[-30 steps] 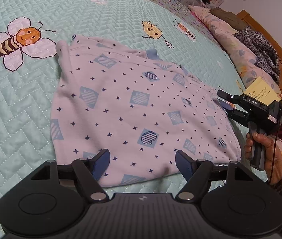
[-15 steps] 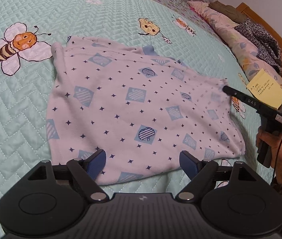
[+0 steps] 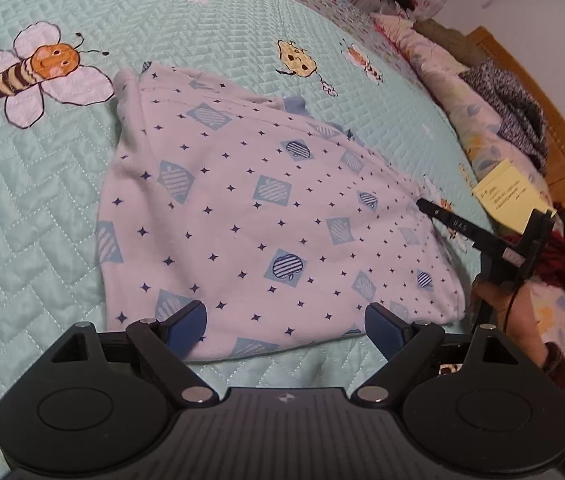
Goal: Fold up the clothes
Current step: 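Hold the sleeper edge with the right gripper while the left gripper moves to the fabric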
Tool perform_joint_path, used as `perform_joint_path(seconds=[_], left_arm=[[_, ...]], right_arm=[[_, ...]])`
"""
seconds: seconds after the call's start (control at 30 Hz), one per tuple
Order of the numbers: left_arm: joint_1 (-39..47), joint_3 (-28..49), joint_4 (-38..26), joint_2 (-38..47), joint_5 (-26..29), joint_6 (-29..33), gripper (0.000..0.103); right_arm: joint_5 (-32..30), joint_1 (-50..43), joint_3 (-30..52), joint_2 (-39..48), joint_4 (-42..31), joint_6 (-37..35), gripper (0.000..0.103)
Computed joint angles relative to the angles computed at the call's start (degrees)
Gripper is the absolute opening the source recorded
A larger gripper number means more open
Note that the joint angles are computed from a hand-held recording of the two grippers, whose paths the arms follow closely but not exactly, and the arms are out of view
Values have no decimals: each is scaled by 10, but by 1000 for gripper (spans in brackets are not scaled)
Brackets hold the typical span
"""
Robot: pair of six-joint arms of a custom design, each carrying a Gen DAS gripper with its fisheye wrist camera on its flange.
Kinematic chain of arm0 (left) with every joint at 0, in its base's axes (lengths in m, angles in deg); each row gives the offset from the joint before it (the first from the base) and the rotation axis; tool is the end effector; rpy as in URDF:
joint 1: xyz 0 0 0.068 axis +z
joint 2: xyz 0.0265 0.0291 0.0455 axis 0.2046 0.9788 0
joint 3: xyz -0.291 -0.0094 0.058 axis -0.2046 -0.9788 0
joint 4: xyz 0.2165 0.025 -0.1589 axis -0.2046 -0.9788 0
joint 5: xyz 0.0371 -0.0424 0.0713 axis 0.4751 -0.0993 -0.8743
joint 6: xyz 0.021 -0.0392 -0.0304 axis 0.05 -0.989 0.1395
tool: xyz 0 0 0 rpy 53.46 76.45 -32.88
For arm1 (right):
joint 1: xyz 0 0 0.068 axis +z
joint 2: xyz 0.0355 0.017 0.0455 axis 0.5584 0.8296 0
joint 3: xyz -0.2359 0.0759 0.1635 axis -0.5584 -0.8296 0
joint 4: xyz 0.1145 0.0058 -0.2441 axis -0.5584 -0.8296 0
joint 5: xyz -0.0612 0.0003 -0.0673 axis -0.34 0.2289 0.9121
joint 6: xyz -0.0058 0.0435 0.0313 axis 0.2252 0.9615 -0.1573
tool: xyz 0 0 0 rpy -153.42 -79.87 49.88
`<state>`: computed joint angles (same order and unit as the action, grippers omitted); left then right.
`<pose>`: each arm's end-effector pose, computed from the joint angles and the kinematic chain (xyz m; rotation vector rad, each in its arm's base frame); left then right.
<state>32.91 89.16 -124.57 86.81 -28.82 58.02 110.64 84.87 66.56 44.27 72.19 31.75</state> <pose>0.2607 0.0739 0.1497 0.4236 2.5903 -0.9572 0.1381 0.1314 0.1180 0.3835 2.2323 -0.0422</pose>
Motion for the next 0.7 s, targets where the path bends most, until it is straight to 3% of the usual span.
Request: perform_joint_path(seconds=[0.17,0.23,0.37,0.43,0.57,0.67,0.7], left_arm=[[23,11,-17,3,21,11,88],[36,14,3,-11,37,-11,88],[49,48,80,-3,78,-122,91],[36,64,149,17,62,-204,95],[-3,139,166,97,12,-269,95],[-28,174,176,136,-24,-290,81],[-34,186,169,147,-22,-290,72]], right_arm=[[40,30,24,22,-46,48,3],[55,42,30,24,-56,55,3],[45,39,9,3,-25,50,3],[39,37,-4,-5,-6,56,3],[23,31,-24,-3,41,63,3],[13,26,-35,-2,67,59,3],[11,23,-39,-3,74,56,3]])
